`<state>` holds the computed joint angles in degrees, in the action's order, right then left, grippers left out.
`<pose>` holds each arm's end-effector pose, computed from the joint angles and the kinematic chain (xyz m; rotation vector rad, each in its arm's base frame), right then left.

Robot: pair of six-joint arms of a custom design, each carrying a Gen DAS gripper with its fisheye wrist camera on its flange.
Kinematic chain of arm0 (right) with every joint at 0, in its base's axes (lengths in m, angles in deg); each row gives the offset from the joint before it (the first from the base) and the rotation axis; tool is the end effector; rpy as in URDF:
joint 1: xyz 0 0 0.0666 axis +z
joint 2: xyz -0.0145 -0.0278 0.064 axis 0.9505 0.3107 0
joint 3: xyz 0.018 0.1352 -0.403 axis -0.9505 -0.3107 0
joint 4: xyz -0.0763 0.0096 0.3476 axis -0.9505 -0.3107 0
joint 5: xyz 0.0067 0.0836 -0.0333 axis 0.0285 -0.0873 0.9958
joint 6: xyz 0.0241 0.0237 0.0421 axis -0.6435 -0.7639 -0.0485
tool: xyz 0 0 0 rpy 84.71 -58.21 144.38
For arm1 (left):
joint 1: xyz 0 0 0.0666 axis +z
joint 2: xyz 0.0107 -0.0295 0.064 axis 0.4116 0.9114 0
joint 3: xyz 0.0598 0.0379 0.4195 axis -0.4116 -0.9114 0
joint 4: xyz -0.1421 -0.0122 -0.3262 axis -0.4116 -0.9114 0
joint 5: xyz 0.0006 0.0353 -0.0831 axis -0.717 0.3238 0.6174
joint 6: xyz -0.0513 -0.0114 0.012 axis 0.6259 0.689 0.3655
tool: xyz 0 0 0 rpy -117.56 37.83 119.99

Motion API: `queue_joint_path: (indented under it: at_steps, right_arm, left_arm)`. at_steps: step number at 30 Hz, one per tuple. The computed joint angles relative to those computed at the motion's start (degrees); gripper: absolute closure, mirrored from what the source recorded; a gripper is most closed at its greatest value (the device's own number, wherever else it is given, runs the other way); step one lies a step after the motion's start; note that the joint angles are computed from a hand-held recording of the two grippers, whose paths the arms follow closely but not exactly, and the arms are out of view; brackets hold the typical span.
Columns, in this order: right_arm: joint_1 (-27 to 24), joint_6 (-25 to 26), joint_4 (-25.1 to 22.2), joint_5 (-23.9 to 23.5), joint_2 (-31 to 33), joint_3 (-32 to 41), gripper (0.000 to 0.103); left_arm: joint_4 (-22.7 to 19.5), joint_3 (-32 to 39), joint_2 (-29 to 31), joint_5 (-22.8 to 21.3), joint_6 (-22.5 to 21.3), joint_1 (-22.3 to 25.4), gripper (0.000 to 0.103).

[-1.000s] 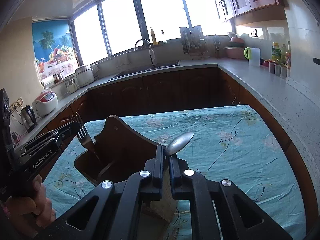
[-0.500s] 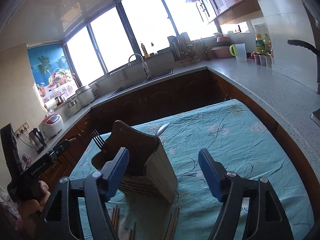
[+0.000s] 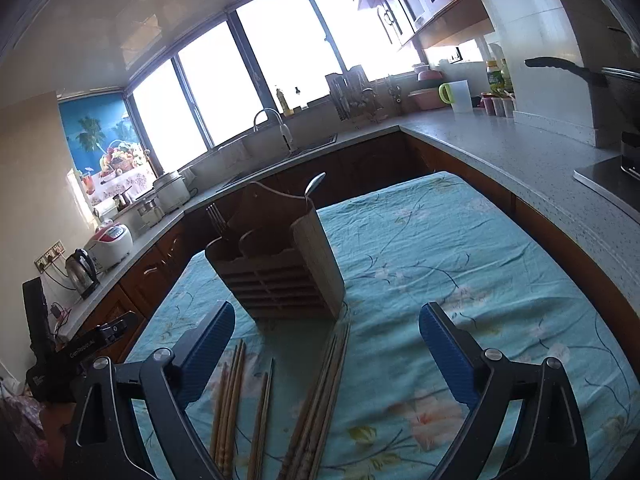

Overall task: Organize utensils
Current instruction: 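Move both tools back down toward the chopsticks on the tablecloth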

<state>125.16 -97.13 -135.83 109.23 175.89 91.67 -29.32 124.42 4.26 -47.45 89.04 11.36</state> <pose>0.3371 0.4044 0.5403 0.5264 1.9683 0.1710 0.5071 -0.1265 0.5365 0.2740 2.2203 -0.4719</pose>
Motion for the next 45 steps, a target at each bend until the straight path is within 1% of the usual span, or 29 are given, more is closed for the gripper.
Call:
queue_joint_path:
  at_steps: [2,4,9,13,17,20,23,29,30,31,33,35,37,39,41,42,45]
  right_arm:
    - [1.3,-2.2,-0.9,0.7,-0.1,-1.1,0.008]
    - [2.3,-4.7,-3.6,1.3,0.2,-1.2,0.008]
    - [3.3,-6.4,-6.9,0.8,1.6,-0.8,0.008]
    - [2.8,-6.4,-7.6,-2.0,3.0,-0.3,0.009]
    - [1.9,-5.6,-7.7,-4.3,3.9,0.5,0.009]
    - [1.3,-5.1,-7.6,-5.1,4.3,0.7,0.009]
    - [0.6,-4.3,-7.8,-5.9,4.8,1.4,0.012]
    - [-1.6,-3.8,-8.7,-9.7,5.8,2.5,0.032]
    - [-2.0,-3.8,-8.6,-10.5,5.9,2.6,0.038]
    - [-2.5,-3.8,-8.2,-11.4,6.1,2.5,0.043]
    - [-3.3,-3.4,-8.1,-13.0,6.6,2.9,0.050]
    - [-4.3,-2.8,-8.2,-14.8,7.3,3.4,0.056]
    - [-5.4,-2.2,-8.4,-16.6,8.1,4.2,0.066]
    - [-6.2,-1.6,-9.4,-17.8,9.2,5.4,0.071]
    - [-7.0,-1.1,-10.3,-19.0,10.2,6.5,0.075]
    - [-7.4,-0.9,-11.0,-19.6,10.8,7.3,0.079]
    - [-8.3,-0.2,-13.2,-21.4,12.5,9.3,0.085]
  left_arm:
    - [-0.2,-2.1,-1.1,0.0,-0.7,0.1,0.021]
    - [-0.3,-3.7,-1.8,-0.3,-1.3,-0.1,0.021]
    - [-1.3,-6.0,-2.4,-1.2,-1.8,-0.4,0.021]
    - [-3.1,-5.4,-1.7,-2.3,-2.6,-1.0,0.021]
    - [-5.7,-3.3,-0.2,-2.8,-3.1,-1.4,0.021]
    - [-7.2,-1.8,0.9,-3.2,-3.5,-1.7,0.021]
    - [-9.0,0.2,2.4,-3.7,-3.8,-2.2,0.021]
    - [-12.0,3.9,5.3,-5.8,-5.0,-3.8,0.021]
    - [-12.6,4.5,5.8,-5.9,-5.2,-4.0,0.021]
    - [-13.2,5.3,6.4,-6.2,-5.5,-4.3,0.022]
    - [-14.3,6.5,7.5,-6.7,-5.7,-4.8,0.025]
    - [-15.5,7.9,8.7,-6.8,-5.9,-5.2,0.031]
    - [-16.5,9.1,9.7,-7.1,-6.2,-5.6,0.036]
    - [-17.3,10.0,10.6,-7.5,-6.6,-5.9,0.042]
    - [-18.5,11.1,11.8,-7.5,-6.7,-6.1,0.050]
    - [-19.1,11.5,12.2,-7.6,-6.8,-6.1,0.052]
    - [-17.9,11.0,12.2,-8.0,-7.3,-6.3,0.052]
